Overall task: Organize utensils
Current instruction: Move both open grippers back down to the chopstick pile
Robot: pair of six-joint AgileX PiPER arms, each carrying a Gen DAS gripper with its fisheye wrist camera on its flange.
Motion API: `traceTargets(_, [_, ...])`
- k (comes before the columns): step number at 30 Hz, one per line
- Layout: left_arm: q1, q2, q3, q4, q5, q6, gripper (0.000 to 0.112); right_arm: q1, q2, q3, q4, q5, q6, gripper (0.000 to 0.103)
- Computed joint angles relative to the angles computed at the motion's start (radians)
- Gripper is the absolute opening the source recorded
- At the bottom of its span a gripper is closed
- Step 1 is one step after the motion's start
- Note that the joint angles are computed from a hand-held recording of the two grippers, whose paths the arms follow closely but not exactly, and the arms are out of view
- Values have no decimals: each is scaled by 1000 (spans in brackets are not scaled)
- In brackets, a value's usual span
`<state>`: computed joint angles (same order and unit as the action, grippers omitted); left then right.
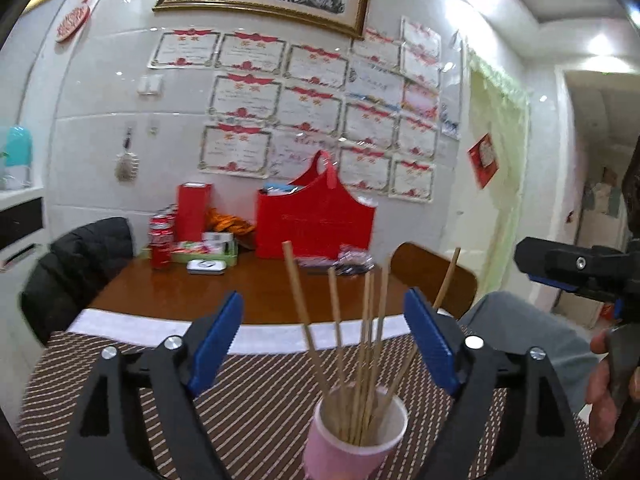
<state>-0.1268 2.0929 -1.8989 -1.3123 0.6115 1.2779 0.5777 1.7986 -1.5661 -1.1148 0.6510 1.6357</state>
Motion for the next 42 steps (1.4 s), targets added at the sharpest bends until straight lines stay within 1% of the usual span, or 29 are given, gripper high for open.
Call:
traceTargets(2, [4,-74,79,61,-29,-17,82,21,-31,42,-30,12,58,97])
traceTargets(7, [26,-222,228,164,-50,-36,82,93,-98,132,-90,62,188,97])
traceTargets(12, [68,-349,350,189,-31,-14,82,171,-140,182,-101,130,252,97])
traceTargets(16, [111,-427,413,205,3,-30,82,252,-157,196,-102,203,277,97])
traceTargets(20, [145,-482,461,197,28,-22,82,331,-157,187,-95,284,277,97])
traceTargets(25, [178,-524,507,194,63,-9,82,392,-159,191,-84,334,297,97])
traceTargets(28, [189,-534,533,197,69,-5,82,410,-158,199,-71,344,308,97])
traceTargets(32, [190,-535,566,215,59,4,82,413,-136,192,-49,335,299,97])
traceTargets(34, [192,-530,578,239,60,2,82,406,-119,186,-25,310,289,97])
traceTargets(36, [206,-529,601,220,66,40,82,397,-99,185,-6,275,281,97])
traceTargets(38, [213,-522,618,219,64,56,82,394,-80,183,8,259,282,97])
traceTargets(42, [224,-494,639,257,60,59,82,383,-55,200,39,212,295,97])
